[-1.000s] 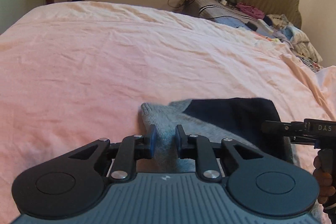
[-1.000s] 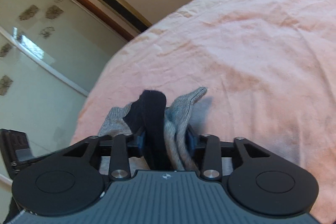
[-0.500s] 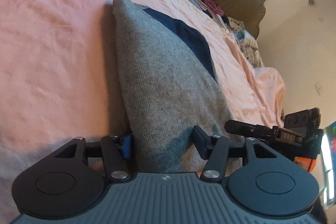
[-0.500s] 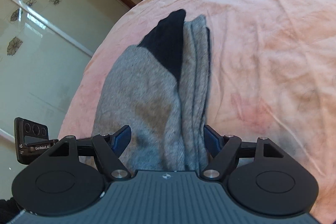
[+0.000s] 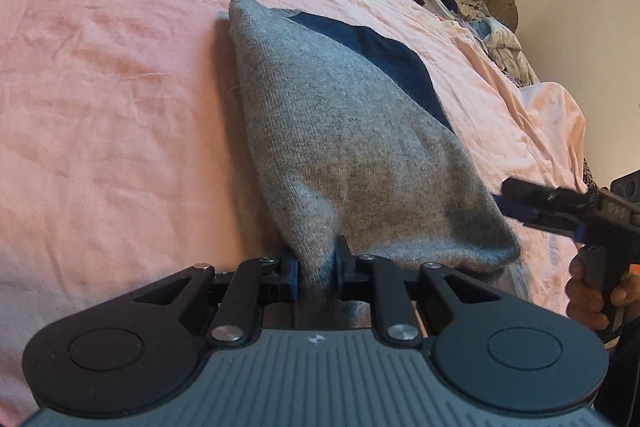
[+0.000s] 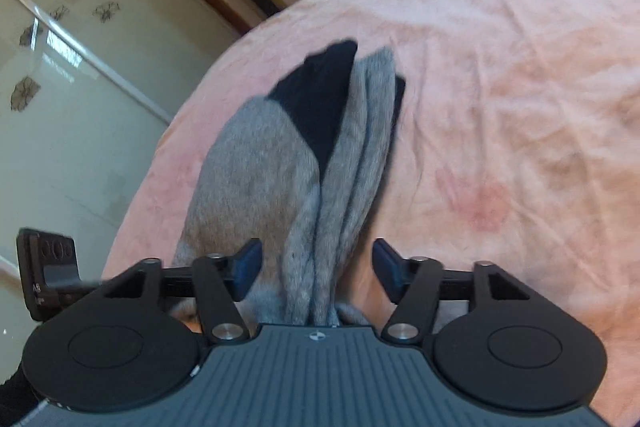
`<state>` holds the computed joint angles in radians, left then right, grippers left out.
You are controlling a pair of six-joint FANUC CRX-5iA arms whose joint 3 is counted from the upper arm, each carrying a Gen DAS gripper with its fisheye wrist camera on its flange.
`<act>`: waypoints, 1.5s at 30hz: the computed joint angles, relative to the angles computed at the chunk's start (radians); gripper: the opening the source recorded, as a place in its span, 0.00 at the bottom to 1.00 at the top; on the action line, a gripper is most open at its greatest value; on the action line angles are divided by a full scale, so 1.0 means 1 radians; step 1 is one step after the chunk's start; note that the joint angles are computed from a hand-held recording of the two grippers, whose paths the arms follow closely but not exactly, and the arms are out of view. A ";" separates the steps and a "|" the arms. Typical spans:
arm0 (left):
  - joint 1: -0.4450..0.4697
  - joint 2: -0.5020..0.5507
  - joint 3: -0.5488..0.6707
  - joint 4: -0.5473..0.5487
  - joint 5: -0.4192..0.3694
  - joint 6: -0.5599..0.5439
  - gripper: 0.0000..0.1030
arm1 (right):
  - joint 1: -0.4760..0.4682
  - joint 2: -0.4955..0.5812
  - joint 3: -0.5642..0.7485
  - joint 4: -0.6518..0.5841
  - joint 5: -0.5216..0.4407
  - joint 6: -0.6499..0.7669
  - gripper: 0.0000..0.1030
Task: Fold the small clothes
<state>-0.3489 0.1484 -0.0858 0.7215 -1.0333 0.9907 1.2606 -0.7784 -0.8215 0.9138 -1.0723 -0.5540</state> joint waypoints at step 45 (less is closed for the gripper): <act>-0.026 -0.348 -0.413 0.293 0.332 -0.736 0.42 | -0.449 0.156 0.168 -0.204 0.295 0.373 0.69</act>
<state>-0.3747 -0.1997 -0.4992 1.0145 -0.7013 0.2542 0.8113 -0.6222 -0.6537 0.7100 -0.7769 -0.1813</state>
